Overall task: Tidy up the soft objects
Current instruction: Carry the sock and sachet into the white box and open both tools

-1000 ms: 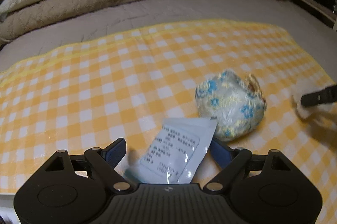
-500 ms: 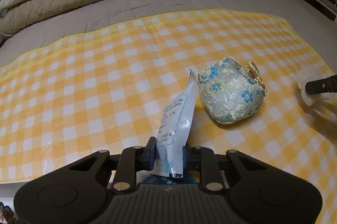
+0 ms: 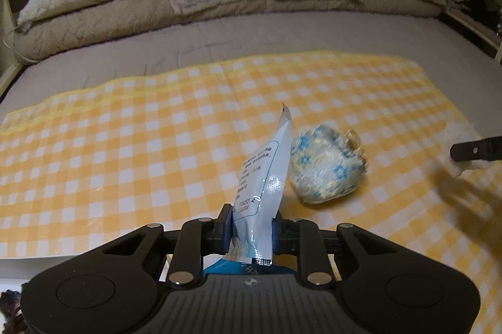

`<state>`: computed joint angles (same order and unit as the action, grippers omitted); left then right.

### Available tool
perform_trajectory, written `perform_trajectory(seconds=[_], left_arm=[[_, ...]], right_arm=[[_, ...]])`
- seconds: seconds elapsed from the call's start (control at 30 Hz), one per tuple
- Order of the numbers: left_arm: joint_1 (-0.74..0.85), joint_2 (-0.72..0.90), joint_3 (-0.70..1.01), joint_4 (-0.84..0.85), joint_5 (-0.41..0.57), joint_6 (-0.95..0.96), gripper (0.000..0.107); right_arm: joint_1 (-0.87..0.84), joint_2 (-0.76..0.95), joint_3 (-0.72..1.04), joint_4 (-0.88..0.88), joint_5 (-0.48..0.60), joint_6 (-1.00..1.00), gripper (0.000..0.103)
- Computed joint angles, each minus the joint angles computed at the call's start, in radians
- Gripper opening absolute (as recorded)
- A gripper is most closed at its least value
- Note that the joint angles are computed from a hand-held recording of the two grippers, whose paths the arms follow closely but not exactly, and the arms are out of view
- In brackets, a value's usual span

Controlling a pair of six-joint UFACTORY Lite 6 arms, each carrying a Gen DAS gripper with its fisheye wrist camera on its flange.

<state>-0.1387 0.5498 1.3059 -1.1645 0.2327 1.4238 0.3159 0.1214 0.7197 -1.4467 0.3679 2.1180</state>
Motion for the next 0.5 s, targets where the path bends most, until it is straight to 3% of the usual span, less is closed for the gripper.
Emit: perform_trajectory(seconds=[0.17,0.5], left_arm=[[0.014,-0.154,-0.121,-0.078,0.008,0.066,0.024],[0.081,-0.423,-0.32,-0.082,0.044,0.082,0.024]], right_arm=[[0.056,-0.122,-0.059,0.059,0.066,-0.033,0.061],[0.247,-0.329,-0.112,0.142,0.218,-0.081,0.061]])
